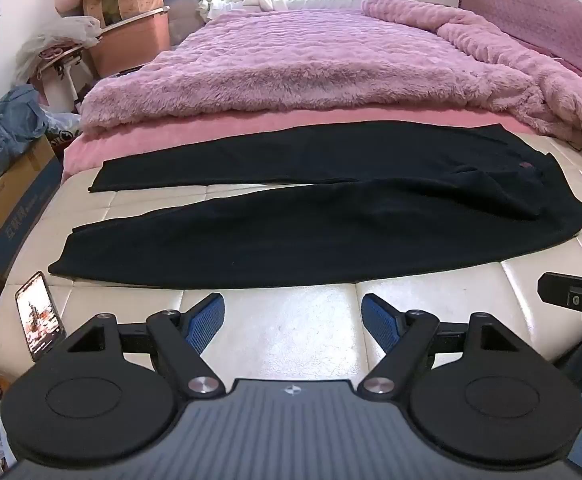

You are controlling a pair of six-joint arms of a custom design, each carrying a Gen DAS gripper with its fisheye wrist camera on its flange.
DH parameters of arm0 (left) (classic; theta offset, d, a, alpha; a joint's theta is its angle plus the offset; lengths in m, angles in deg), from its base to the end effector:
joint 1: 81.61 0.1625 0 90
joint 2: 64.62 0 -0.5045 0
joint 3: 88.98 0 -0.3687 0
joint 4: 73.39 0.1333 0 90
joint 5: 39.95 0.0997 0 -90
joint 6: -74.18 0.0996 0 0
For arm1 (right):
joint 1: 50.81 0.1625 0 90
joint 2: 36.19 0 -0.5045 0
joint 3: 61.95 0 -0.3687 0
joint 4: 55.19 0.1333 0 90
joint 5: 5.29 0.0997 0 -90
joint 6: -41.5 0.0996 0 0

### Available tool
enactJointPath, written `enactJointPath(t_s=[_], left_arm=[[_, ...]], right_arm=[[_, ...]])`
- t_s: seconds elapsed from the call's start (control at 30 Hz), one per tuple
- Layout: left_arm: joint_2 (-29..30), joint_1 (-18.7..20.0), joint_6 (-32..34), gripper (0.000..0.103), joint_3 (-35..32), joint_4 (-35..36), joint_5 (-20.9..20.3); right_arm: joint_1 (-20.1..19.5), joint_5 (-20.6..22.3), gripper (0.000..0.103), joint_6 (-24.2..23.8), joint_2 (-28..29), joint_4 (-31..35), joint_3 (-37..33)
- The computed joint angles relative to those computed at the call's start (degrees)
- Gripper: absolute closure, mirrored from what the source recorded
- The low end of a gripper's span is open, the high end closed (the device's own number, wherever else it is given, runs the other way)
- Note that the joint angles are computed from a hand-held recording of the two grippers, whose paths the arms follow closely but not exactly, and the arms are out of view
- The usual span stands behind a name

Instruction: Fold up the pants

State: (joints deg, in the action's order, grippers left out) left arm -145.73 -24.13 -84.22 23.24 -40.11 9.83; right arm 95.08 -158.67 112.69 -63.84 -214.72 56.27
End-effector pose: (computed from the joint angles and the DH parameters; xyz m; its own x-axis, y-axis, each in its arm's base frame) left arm -0.0143 -0.3901 0.3588 -0.5597 0.4428 -0.7005 0.7430 0.6425 -0.1875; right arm 0.4556 -0.2551 -0.0495 -0.7268 0.3178 0.6089 -0.2629 0.6903 -0.6741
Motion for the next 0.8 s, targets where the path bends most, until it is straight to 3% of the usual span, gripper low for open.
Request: enactJointPath(t_s=[0.47,0.57,0.8], left_arm=[[0.0,-0.2,0.4,0.012,0.2,-0.2,0.1],[-0.7,-0.4,0.5,0.012,0.5,0.0,0.3],[-0.8,-0.7,1.0,0.012,0.9,-0.4,0.5]], right_arm=[[0.6,0.1,0.021,1.1,0.1,4.4,-2.7],[0.7,-0.2,0.021,0.3,0.1,1.0,-0.6],[0.5,-0.5,0.021,-0.1,0.2,0.1,-0.2]])
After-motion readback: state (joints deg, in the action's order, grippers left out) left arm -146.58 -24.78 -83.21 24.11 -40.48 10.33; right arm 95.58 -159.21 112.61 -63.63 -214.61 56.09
